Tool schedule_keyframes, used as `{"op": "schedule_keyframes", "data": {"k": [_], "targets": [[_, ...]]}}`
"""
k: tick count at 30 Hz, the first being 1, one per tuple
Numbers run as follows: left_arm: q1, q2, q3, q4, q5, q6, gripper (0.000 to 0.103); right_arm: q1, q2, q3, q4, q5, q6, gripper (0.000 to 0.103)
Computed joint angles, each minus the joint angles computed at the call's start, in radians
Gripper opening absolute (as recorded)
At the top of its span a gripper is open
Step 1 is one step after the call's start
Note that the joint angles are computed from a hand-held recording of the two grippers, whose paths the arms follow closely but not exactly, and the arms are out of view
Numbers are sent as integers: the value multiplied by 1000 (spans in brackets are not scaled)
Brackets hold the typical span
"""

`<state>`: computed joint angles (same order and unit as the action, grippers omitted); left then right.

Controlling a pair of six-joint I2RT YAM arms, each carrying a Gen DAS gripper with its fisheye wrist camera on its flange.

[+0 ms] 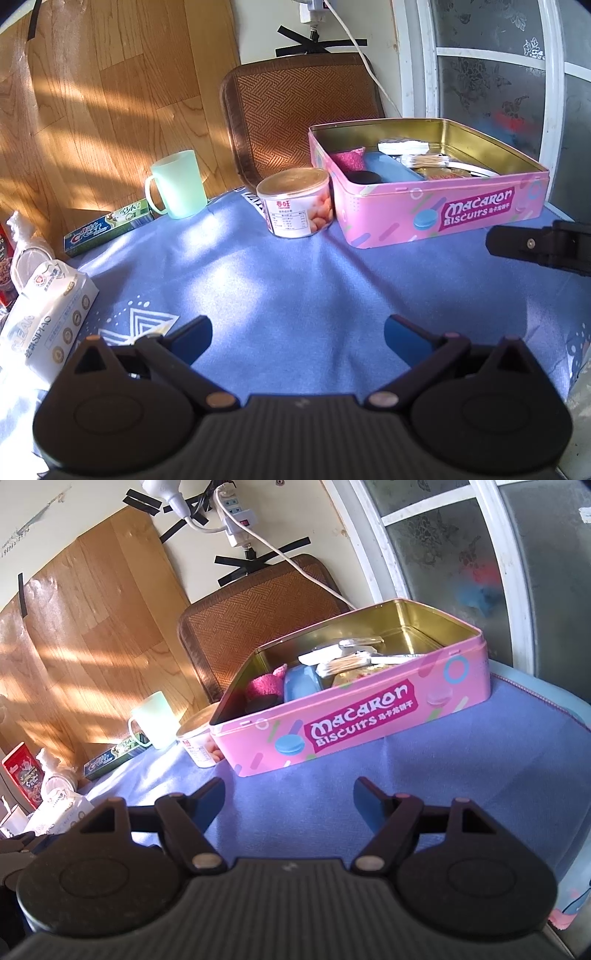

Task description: Organize soft objects

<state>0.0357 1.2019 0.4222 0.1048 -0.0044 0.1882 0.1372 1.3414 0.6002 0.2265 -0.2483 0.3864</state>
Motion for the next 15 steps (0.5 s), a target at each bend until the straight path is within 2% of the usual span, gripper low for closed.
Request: {"op": "schedule_keyframes", "data": {"k": [15], "targets": [[-6,-113,-58,18,-43,-18,103,3,-48,-26,7,-10,-7,79]]}}
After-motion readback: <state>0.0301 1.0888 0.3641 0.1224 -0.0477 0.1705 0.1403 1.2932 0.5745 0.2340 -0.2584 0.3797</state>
